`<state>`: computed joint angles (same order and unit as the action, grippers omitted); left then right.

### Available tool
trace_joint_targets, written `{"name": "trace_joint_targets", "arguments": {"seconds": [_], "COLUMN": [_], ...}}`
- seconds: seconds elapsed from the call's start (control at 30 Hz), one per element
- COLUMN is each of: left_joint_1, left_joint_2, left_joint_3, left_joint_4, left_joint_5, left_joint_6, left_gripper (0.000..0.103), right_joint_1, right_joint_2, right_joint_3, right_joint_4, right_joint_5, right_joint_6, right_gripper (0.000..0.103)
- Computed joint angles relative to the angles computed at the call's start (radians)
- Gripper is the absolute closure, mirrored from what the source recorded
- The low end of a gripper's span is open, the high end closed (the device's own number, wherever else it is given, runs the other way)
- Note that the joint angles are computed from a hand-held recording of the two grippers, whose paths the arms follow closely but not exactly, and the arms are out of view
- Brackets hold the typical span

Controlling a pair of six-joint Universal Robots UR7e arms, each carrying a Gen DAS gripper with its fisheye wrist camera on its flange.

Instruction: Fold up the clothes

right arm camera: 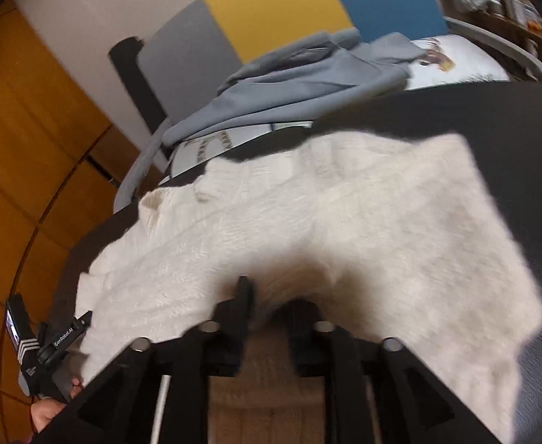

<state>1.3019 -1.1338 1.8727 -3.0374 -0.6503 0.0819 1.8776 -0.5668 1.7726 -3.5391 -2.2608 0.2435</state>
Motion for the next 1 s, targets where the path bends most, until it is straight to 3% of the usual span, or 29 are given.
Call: {"name": "trace_joint_targets", "arguments": {"seconds": [0.07, 0.17, 0.23, 0.3, 0.4, 0.47, 0.57, 0.6, 0.73, 0.83, 0.9, 1.0], "left_joint_1": [-0.009, -0.037, -0.052, -0.057, -0.060, -0.039, 0.008, 0.018, 0.006, 0.006, 0.016, 0.027], "left_joint_2": [-0.009, -0.038, -0.042, -0.029, 0.047, 0.069, 0.028, 0.027, 0.046, -0.028, -0.065, -0.122], "left_joint_3": [0.002, 0.063, 0.086, 0.075, 0.033, -0.005, -0.031, -0.038, -0.038, 0.003, 0.031, 0.074], "left_joint_4": [0.008, -0.164, -0.219, -0.180, -0.184, -0.101, 0.039, 0.036, 0.011, 0.086, 0.086, 0.068], "left_joint_5": [0.020, -0.014, -0.052, -0.092, -0.029, -0.001, -0.058, -0.076, -0.031, -0.083, -0.113, -0.155], "left_joint_6": [-0.009, 0.036, 0.052, 0.066, 0.172, 0.141, -0.044, -0.058, -0.027, -0.065, -0.091, -0.145], "left_gripper": [0.006, 0.008, 0.008, 0.008, 0.008, 0.006, 0.000, 0.000, 0.000, 0.000, 0.000, 0.000], "right_joint_1": [0.033, 0.061, 0.062, 0.056, 0.058, 0.057, 0.038, 0.034, 0.038, 0.048, 0.067, 0.087], "right_joint_2": [0.006, 0.039, 0.055, 0.078, 0.134, 0.175, 0.170, 0.170, 0.173, 0.124, 0.098, 0.080], "right_joint_3": [0.000, -0.057, -0.115, -0.188, -0.294, -0.354, -0.310, -0.298, -0.284, -0.222, -0.167, -0.127], "right_joint_4": [-0.070, -0.143, -0.058, 0.080, 0.237, 0.319, 0.226, 0.190, 0.145, 0.143, 0.060, 0.047], "right_joint_5": [-0.076, -0.096, -0.060, -0.023, -0.061, -0.144, -0.129, -0.120, -0.119, -0.097, -0.090, -0.095], "right_joint_6": [-0.069, -0.273, -0.336, -0.370, -0.421, -0.417, -0.342, -0.329, -0.346, -0.274, -0.277, -0.316], "right_gripper": [0.081, 0.080, 0.080, 0.080, 0.080, 0.082, 0.083, 0.083, 0.083, 0.080, 0.079, 0.079]}}
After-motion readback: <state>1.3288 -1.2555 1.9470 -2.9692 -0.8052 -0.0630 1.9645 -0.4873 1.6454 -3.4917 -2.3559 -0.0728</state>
